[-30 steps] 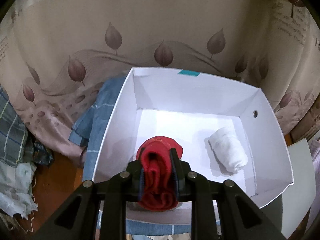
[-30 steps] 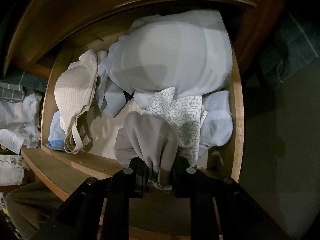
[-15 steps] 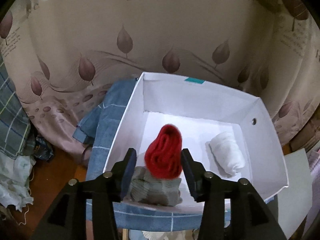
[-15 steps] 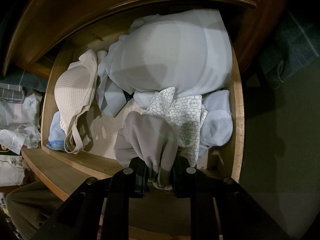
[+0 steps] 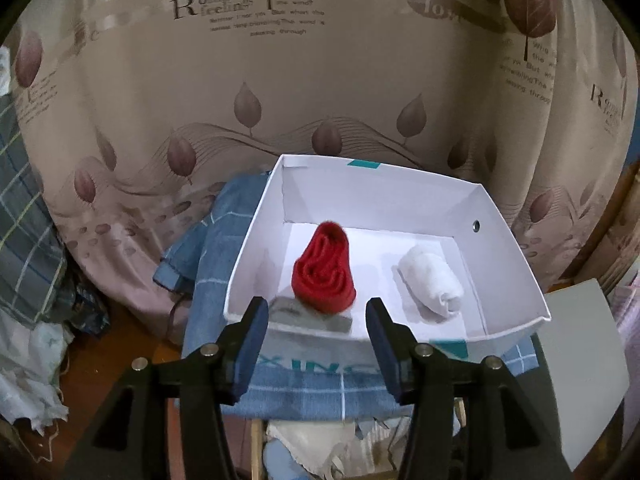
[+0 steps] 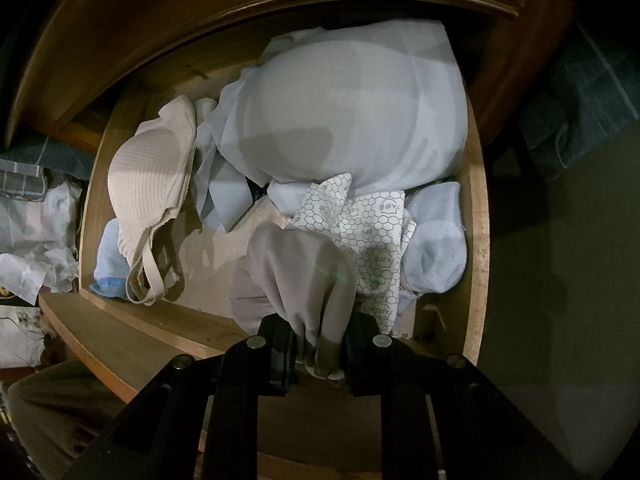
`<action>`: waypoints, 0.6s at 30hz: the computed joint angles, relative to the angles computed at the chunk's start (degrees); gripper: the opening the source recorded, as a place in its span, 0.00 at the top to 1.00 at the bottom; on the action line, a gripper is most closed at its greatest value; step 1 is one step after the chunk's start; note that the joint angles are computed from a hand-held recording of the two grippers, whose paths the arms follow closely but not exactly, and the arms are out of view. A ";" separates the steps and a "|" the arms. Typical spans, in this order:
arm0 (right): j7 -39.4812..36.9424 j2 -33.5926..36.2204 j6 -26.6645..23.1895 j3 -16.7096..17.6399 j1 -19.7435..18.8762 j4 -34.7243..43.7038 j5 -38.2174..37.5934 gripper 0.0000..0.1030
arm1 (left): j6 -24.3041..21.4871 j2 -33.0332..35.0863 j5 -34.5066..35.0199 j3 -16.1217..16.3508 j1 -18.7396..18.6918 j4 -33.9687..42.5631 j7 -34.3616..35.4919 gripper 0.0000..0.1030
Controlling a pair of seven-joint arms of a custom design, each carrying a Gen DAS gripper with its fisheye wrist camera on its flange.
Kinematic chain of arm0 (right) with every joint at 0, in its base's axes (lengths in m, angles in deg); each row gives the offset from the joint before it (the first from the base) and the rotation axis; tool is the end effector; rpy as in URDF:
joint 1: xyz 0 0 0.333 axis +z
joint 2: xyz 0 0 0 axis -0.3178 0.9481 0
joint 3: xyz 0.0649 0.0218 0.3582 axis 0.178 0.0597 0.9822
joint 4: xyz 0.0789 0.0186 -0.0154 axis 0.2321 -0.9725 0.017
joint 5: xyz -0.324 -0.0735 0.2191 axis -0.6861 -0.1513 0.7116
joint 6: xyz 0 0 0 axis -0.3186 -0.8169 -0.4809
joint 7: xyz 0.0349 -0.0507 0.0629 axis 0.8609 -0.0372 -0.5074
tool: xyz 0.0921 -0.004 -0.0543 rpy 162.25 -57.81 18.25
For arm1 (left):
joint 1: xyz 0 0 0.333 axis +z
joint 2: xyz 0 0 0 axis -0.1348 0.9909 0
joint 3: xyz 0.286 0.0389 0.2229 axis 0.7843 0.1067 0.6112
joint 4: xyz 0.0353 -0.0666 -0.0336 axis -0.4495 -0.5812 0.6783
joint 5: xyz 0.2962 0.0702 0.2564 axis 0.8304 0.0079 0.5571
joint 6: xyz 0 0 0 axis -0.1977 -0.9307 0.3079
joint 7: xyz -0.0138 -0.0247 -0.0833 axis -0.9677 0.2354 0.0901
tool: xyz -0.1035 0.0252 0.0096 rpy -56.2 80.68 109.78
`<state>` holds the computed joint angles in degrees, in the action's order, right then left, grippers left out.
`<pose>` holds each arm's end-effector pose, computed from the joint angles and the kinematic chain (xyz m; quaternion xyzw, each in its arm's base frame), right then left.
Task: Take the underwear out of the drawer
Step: 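Move the left tool back over the open drawer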
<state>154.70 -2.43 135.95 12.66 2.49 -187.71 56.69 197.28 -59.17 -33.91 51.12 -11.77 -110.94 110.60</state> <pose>0.4928 0.2580 0.3506 -0.6880 0.7123 0.0178 0.1376 0.5566 -0.1210 0.6276 -0.6163 0.6889 -0.3057 0.2284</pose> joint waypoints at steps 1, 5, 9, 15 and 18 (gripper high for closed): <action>0.05 0.00 -0.03 -0.03 0.02 0.01 -0.11 0.84 | 0.46 -0.82 -0.97 0.24 -0.15 -1.17 0.46 0.49; 0.28 0.08 -0.24 -0.13 0.07 0.20 -0.48 0.84 | 2.60 -4.19 2.45 -0.78 1.47 -7.15 -3.71 0.47; 0.54 0.13 -0.35 -0.20 0.17 0.37 -1.09 0.84 | 3.72 -5.65 4.53 -0.77 1.51 -12.85 -5.06 0.47; 0.28 0.06 0.05 -0.11 0.02 0.18 -0.82 0.84 | 4.65 -4.44 7.70 -1.71 2.81 -18.85 -9.16 0.47; 0.44 -0.01 0.15 -0.22 0.19 0.04 -1.56 0.84 | 6.29 -3.14 10.26 -2.07 3.68 -21.12 -12.80 0.47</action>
